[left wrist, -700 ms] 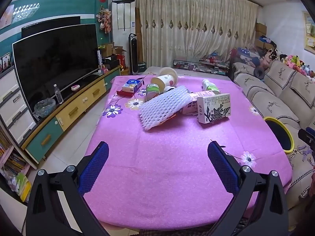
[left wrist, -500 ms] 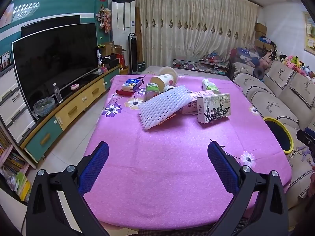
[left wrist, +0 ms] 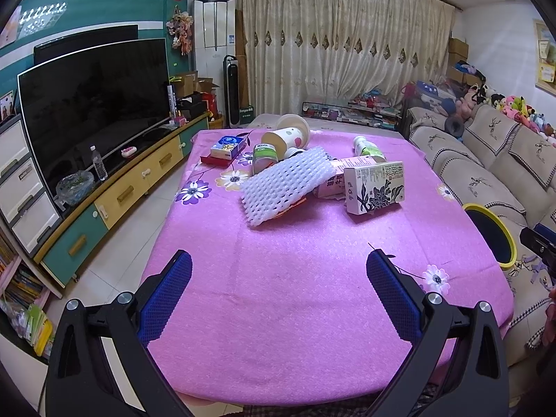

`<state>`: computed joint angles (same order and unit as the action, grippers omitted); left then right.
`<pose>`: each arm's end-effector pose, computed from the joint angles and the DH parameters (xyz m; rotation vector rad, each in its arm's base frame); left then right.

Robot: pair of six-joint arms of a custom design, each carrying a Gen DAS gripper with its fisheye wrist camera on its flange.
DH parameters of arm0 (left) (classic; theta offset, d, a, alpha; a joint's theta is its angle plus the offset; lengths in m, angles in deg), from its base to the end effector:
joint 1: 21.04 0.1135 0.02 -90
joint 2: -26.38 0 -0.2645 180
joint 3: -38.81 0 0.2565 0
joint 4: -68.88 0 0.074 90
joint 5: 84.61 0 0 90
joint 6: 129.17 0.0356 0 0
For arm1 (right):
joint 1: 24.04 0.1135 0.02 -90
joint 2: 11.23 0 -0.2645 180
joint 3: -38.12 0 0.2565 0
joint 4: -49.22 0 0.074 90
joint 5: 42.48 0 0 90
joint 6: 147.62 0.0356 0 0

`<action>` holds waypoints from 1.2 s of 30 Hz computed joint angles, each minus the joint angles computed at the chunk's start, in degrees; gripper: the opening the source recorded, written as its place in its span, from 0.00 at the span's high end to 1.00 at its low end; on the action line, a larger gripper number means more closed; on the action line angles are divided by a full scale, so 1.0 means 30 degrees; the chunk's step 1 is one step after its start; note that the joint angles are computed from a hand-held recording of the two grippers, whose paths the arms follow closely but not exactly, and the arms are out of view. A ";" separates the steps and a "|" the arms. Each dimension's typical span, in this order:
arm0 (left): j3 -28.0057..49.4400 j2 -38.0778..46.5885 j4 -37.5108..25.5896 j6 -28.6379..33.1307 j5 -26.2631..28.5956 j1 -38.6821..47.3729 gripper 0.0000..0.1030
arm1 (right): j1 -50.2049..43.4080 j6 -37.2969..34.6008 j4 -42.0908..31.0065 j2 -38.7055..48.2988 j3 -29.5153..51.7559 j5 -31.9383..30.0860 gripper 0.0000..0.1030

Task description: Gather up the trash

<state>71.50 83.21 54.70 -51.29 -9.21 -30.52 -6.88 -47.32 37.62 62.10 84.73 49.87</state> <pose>0.1933 -0.0232 0.1628 -0.1881 2.2074 0.0776 0.2481 0.0751 0.1836 -0.1122 2.2448 0.2136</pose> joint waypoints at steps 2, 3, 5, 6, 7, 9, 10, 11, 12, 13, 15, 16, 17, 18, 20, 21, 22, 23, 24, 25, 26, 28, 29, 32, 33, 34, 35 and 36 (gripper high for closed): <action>0.0010 0.0059 0.0036 0.0001 -0.0022 -0.0034 0.04 | 0.0004 0.0047 0.0049 0.0062 -0.0014 -0.0017 0.06; 0.0018 0.0069 0.0036 0.0002 -0.0047 -0.0037 0.04 | -0.0061 0.0035 0.0126 0.0148 -0.0029 -0.0082 0.06; 0.0049 0.0163 0.0069 0.0007 -0.0033 -0.0026 0.04 | -0.0133 0.0029 0.0142 0.0182 -0.0026 -0.0176 0.06; 0.0049 0.0163 0.0069 0.0007 -0.0033 -0.0026 0.04 | -0.0306 -0.0089 -0.0072 -0.0015 0.0002 -0.0332 0.06; 0.0056 0.0142 0.0032 -0.0003 -0.0001 -0.0030 0.04 | -0.0306 -0.0097 -0.0049 -0.0005 -0.0011 -0.0337 0.06; 0.0061 0.0295 0.0158 -0.0018 -0.0058 -0.0102 0.04 | -0.0321 -0.0158 0.0060 0.0006 -0.0042 -0.0406 0.06; 0.0053 0.0342 0.0207 -0.0020 -0.0080 -0.0131 0.04 | -0.0312 -0.0150 0.0052 0.0011 -0.0033 -0.0392 0.06; 0.0077 0.0290 0.0125 -0.0025 -0.0036 -0.0092 0.04 | -0.0312 -0.0150 0.0052 0.0011 -0.0033 -0.0392 0.06; 0.0070 0.0285 0.0135 -0.0033 -0.0047 -0.0105 0.04 | -0.0313 -0.0141 0.0070 0.0021 -0.0040 -0.0399 0.06; 0.0066 0.0313 0.0163 -0.0039 -0.0065 -0.0125 0.04 | -0.0339 -0.0144 0.0092 0.0038 -0.0056 -0.0421 0.06; 0.0076 0.0335 0.0152 -0.0071 -0.0092 -0.0155 0.04 | -0.0294 -0.0122 0.0093 0.0032 -0.0048 -0.0369 0.06; 0.0089 0.0371 0.0164 -0.0070 -0.0086 -0.0156 0.04 | -0.0299 -0.0128 0.0105 0.0030 -0.0062 -0.0385 0.06; 0.0086 0.0397 0.0183 -0.0089 -0.0139 -0.0193 0.04 | -0.0299 -0.0128 0.0105 0.0030 -0.0062 -0.0385 0.06; 0.0086 0.0489 0.0258 -0.0099 -0.0160 -0.0220 0.04 | -0.0296 -0.0135 0.0124 0.0042 -0.0063 -0.0383 0.06; 0.0082 0.0519 0.0287 -0.0101 -0.0131 -0.0212 0.04 | -0.0317 -0.0176 0.0183 0.0044 -0.0084 -0.0452 0.06; 0.0083 0.0685 0.0419 -0.0107 -0.0148 -0.0254 0.04 | -0.0335 -0.0185 0.0207 0.0059 -0.0106 -0.0481 0.06; 0.0058 0.0752 0.0488 -0.0108 -0.0156 -0.0276 0.04 | -0.0290 -0.0173 0.0283 0.0069 -0.0158 -0.0471 0.06; 0.0050 0.0801 0.0515 -0.0111 -0.0156 -0.0286 0.04 | -0.0289 -0.0177 0.0305 0.0074 -0.0168 -0.0475 0.06; 0.0041 0.0844 0.0546 -0.0108 -0.0143 -0.0288 0.04 | -0.0291 -0.0184 0.0327 0.0082 -0.0184 -0.0490 0.06; 0.0066 0.0906 0.0555 -0.0102 -0.0131 -0.0289 0.04 | -0.0291 -0.0177 0.0364 0.0092 -0.0211 -0.0489 0.06; 0.0076 0.1040 0.0622 -0.0132 -0.0169 -0.0348 0.04 | -0.0287 -0.0170 0.0380 0.0115 -0.0208 -0.0487 0.06; 0.0114 0.1057 0.0602 -0.0065 -0.0080 -0.0261 0.04 | -0.0324 -0.0289 0.0771 0.0153 -0.0377 -0.0691 0.06; 0.0116 0.1095 0.0621 -0.0074 -0.0078 -0.0268 0.04 | -0.0300 -0.0276 0.0821 0.0183 -0.0416 -0.0670 0.06; 0.0136 0.1197 0.0672 -0.0023 0.0001 -0.0203 0.04 | -0.0308 -0.0268 0.0846 0.0196 -0.0422 -0.0687 0.06; 0.0152 0.1199 0.0646 -0.0011 0.0026 -0.0185 0.04 | -0.0298 -0.0262 0.0880 0.0193 -0.0451 -0.0684 0.06; 0.0164 0.1183 0.0607 0.0002 0.0059 -0.0175 0.04 | -0.0292 -0.0256 0.0901 0.0194 -0.0469 -0.0686 0.06; 0.0183 0.1236 0.0609 0.0011 0.0090 -0.0172 0.04 | -0.0317 -0.0280 0.0848 0.0203 -0.0410 -0.0708 0.06; 0.0187 0.1297 0.0639 0.0024 0.0098 -0.0176 0.04 | -0.0308 -0.0278 0.0883 0.0201 -0.0436 -0.0713 0.06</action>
<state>72.07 87.10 56.61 -51.22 -8.91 -31.04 -7.81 -48.16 40.27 62.71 83.42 47.73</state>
